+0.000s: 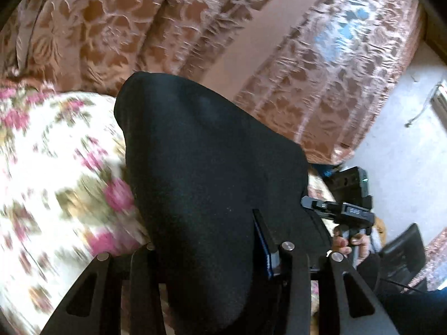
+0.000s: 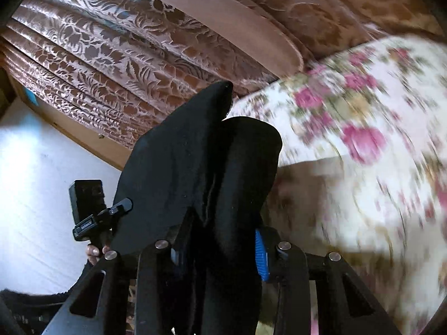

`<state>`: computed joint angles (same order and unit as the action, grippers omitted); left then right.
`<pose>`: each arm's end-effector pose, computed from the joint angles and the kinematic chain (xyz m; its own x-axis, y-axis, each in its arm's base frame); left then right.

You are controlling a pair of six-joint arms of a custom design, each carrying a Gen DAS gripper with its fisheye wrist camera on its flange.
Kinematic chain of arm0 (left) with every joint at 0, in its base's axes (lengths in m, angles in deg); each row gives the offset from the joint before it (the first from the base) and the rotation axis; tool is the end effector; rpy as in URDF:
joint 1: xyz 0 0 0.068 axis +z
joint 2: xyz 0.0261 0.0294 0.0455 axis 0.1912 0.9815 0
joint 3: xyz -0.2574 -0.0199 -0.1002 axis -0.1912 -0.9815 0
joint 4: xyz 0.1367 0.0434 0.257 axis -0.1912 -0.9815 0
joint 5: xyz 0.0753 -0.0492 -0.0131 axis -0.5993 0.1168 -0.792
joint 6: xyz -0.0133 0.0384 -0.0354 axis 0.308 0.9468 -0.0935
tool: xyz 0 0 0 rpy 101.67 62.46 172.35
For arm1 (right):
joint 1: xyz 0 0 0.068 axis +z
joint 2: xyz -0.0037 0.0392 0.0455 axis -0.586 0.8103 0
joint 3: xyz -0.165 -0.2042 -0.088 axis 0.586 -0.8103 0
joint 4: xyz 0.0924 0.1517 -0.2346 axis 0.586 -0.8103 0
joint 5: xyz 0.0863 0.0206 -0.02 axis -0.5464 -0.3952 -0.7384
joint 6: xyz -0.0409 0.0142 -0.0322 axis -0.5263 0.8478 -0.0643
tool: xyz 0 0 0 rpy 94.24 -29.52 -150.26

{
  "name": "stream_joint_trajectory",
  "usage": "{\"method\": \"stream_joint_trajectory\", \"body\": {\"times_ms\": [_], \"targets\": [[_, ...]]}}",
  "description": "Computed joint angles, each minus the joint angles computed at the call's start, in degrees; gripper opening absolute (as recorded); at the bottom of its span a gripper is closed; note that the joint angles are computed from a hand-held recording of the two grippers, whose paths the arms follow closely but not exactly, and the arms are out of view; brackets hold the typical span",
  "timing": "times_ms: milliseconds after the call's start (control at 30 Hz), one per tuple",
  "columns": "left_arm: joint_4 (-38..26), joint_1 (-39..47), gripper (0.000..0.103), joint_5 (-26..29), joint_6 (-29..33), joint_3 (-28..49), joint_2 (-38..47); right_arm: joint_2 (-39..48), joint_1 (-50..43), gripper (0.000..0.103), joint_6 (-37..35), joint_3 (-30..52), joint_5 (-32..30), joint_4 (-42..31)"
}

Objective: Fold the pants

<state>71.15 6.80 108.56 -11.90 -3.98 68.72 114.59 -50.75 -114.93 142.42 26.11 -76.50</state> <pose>0.1992 -0.0312 0.1986 -0.7422 -0.2809 -0.6085 0.1523 0.8135 -0.5613 0.2958 -0.0471 0.1568 -0.8569 -0.1031 -0.5051 -0.4711 0.5543 0.6861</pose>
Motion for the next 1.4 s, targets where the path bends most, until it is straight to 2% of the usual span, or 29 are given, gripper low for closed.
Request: {"method": "stream_joint_trajectory", "body": {"times_ms": [33, 100, 267, 400, 467, 533, 633, 733, 800, 1000, 1100, 1233, 1400], "targets": [[1.18, 1.83, 0.044, 0.29, 1.78, 2.51, 5.22, 1.2, 2.77, 0.037, 4.54, 1.63, 0.31, 3.69], [2.54, 3.51, 0.045, -0.21, 3.52, 4.96, 10.47, 3.23, 6.36, 0.037, 10.85, 3.82, 1.64, 9.02], [6.46, 7.96, 0.048, -1.29, 6.97, 9.56, 24.94, 13.0, 13.41, 0.037, 20.31, 13.05, 5.91, 15.55], [8.13, 8.64, 0.066, -5.48, 7.82, 11.14, 35.33, 19.8, 16.49, 0.036, 23.84, 16.81, 12.35, 19.78], [12.05, 7.83, 0.068, -7.34, 7.15, 8.43, 34.1, 23.32, 16.34, 0.036, 26.48, 17.6, 12.62, 22.41], [11.69, 7.08, 0.068, -8.62, 6.07, 7.78, 32.46, 23.7, 15.72, 0.037, 27.66, 16.66, 10.81, 24.49], [9.36, 4.99, 0.068, -12.68, 4.85, 7.71, 29.52, 20.74, 16.14, 0.038, 27.51, 14.04, 12.9, 26.34], [6.68, 4.2, 0.068, -15.56, 3.17, 8.0, 27.28, 15.39, 16.91, 0.038, 26.89, 11.45, 18.96, 27.22], [5.68, 2.65, 0.068, -18.96, 1.33, 7.25, 24.88, 9.32, 18.65, 0.037, 27.24, 7.58, 26.3, 30.19], [4.12, -2.06, 0.068, -28.27, -0.65, 4.85, 19.27, -0.46, 22.15, 0.037, 25.31, 1.28, 30.78, 33.34], [4.05, -3.39, 0.068, -30.93, -0.01, 4.57, 18.97, 0.06, 23.28, 0.036, 25.63, 0.59, 30.97, 33.56], [4.95, -3.87, 0.068, -32.12, 1.12, 4.08, 19.18, 2.96, 24.73, 0.035, 25.73, -0.61, 34.5, 35.13], [5.57, -4.49, 0.068, -33.18, 1.52, 3.46, 18.64, 4.28, 23.28, 0.035, 26.85, -2.67, 32.05, 38.51]]}}
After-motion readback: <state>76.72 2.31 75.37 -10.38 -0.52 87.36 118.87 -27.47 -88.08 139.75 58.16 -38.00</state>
